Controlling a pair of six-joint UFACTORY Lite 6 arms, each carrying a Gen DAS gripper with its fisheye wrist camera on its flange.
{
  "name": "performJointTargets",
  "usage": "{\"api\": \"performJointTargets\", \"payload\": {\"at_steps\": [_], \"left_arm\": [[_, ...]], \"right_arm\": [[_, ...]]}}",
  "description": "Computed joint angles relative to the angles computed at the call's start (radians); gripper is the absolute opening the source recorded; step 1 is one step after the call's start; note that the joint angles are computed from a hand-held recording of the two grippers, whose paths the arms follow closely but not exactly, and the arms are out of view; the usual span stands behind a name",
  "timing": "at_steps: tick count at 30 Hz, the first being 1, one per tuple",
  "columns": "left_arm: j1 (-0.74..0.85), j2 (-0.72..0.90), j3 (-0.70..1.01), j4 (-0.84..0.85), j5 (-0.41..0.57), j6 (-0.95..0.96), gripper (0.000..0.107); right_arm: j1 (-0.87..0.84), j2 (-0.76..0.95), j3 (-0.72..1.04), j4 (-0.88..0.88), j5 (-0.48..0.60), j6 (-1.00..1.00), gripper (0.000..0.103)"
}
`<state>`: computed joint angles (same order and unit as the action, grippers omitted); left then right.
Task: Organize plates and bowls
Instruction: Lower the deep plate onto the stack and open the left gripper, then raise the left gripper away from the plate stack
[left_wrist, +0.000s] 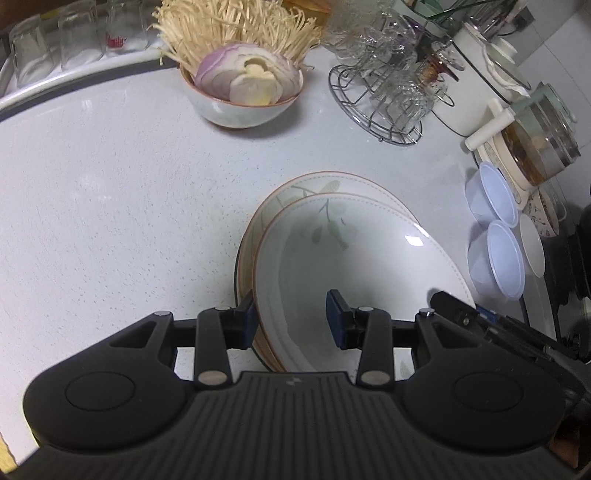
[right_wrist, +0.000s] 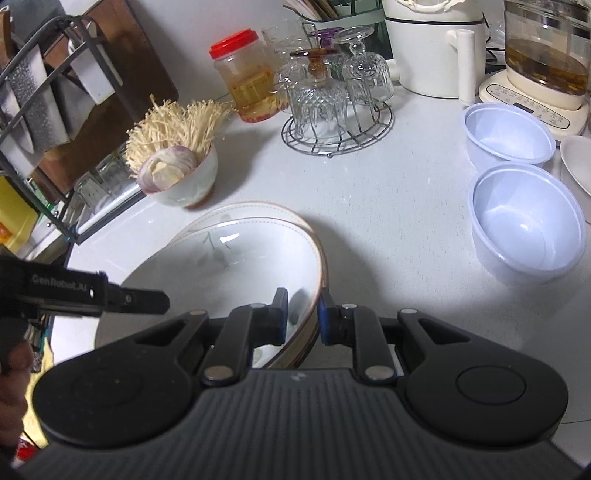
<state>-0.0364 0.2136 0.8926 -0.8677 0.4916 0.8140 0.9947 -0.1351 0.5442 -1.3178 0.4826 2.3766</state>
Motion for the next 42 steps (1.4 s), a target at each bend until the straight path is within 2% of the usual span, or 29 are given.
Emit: {"api": "performJointTargets", "payload": {"at_steps": [5, 10, 17, 23, 29, 34, 42], "left_arm": [[0.007, 0.02, 0.017, -0.009, 0.012, -0.037, 0.044], [0.04, 0.026, 0.04, -0.012, 0.048, -0.063, 0.044], [0.062, -0.022, 0.026, 0.059, 0.054, -0.125, 0.044], [0.11, -0.11, -0.01, 0.03, 0.073, -0.046, 0.045], [0.136, -0.221, -0.006, 0.016, 0.12, 0.003, 0.045], [0.157, -0.316, 0.028, 0.018, 0.192, 0.031, 0.045], [0.234, -0.451, 0.049, -0.004, 0.325, 0.087, 0.045]], "right_arm": [[-0.08, 0.028, 0.007, 0.009, -0.066, -0.027, 0.019], [-0.101, 0.047, -0.002, -0.071, -0.106, 0.027, 0.019], [-0.117, 0.07, 0.013, -0.075, -0.111, 0.023, 0.019], [-0.102, 0.046, 0.05, -0.009, -0.042, -0.064, 0.019], [-0.061, 0.004, 0.124, 0.125, 0.083, -0.2, 0.019], [0.012, -0.019, 0.226, 0.204, 0.231, -0.29, 0.019], [0.159, -0.039, 0.371, 0.234, 0.445, -0.313, 0.019]]}}
